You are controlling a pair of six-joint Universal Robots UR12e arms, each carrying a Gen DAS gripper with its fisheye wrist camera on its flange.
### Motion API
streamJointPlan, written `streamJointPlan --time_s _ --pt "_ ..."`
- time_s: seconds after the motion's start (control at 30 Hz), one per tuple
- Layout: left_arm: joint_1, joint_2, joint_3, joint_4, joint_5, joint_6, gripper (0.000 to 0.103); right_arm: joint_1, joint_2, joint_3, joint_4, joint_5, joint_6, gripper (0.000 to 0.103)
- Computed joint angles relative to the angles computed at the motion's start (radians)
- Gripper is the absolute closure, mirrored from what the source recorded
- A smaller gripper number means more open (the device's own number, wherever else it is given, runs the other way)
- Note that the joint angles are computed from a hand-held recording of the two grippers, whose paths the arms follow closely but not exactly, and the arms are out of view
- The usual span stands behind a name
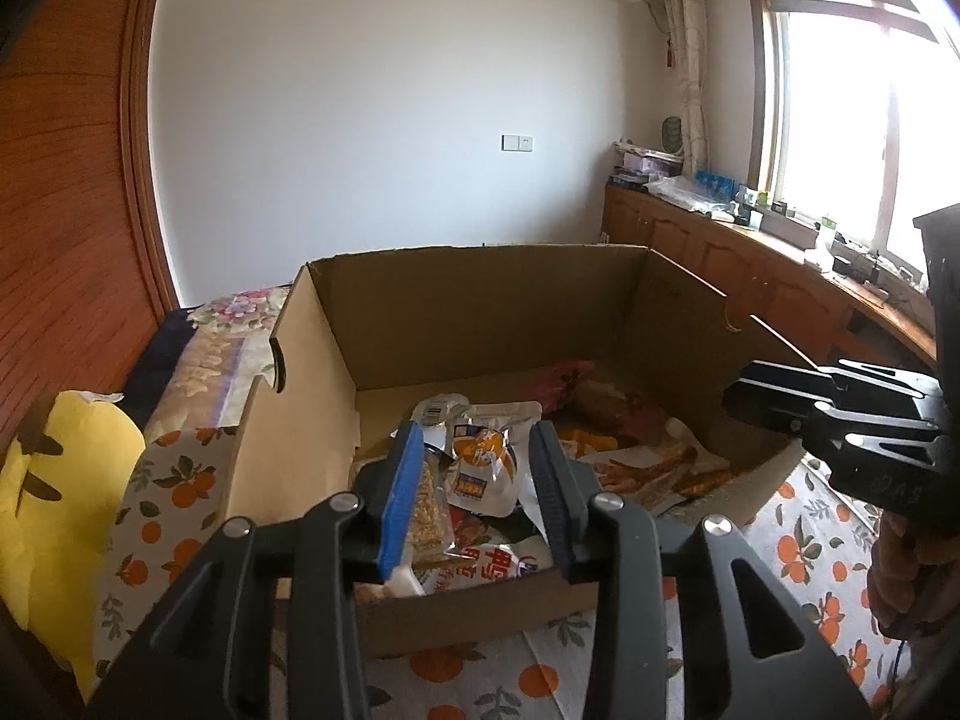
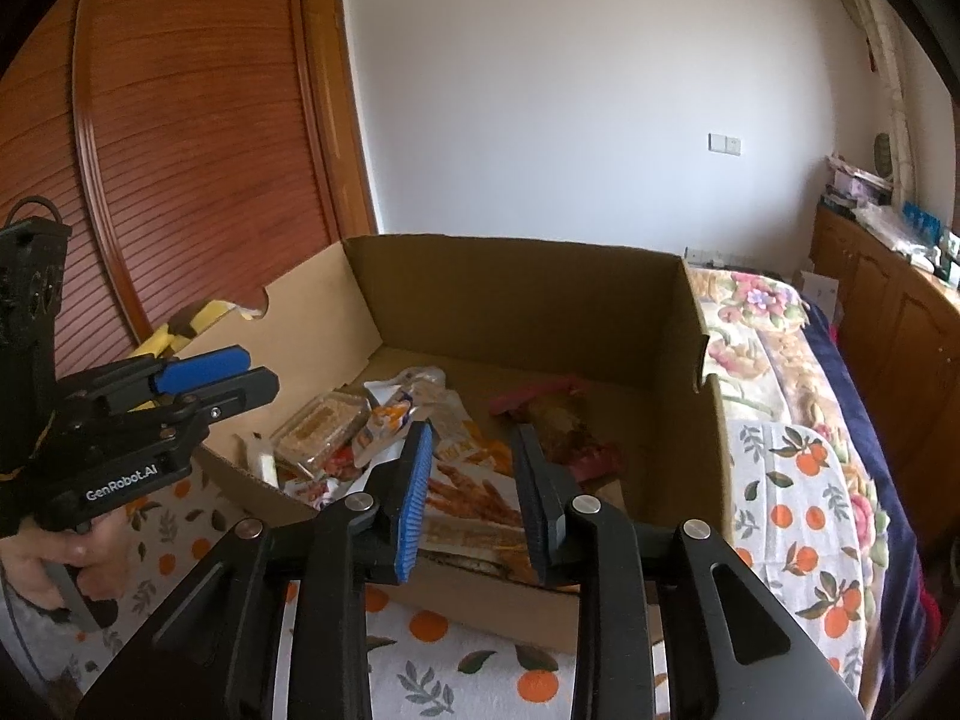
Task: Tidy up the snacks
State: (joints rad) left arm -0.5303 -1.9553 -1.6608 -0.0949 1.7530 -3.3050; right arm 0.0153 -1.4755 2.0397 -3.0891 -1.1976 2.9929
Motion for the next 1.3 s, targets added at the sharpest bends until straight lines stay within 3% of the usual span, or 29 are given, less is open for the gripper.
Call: streamJointPlan --time_s 0.23,0.57,0.9,1.3 --pt "-0.028 0.035 -0.017 -0.003 0.043 0.021 0.067 -0.005 -0.050 0.029 -0.008 -0.004 0.006 0.076" --pt "-0.092 0.116 -0.068 -0.022 0.132 0.039 0.066 -0.019 -0.207 0.129 0.005 -0.014 0.006 0.076" --pt "-0.145 0.193 -0.125 -0.062 0.190 -0.031 0.063 -0.034 -0.349 0.208 0.039 -0.026 0.015 0.076" --pt "-0.225 0.278 -0.203 -0.086 0.299 -0.059 0.061 -0.071 -0.514 0.304 0.111 -0.035 0.032 0.075"
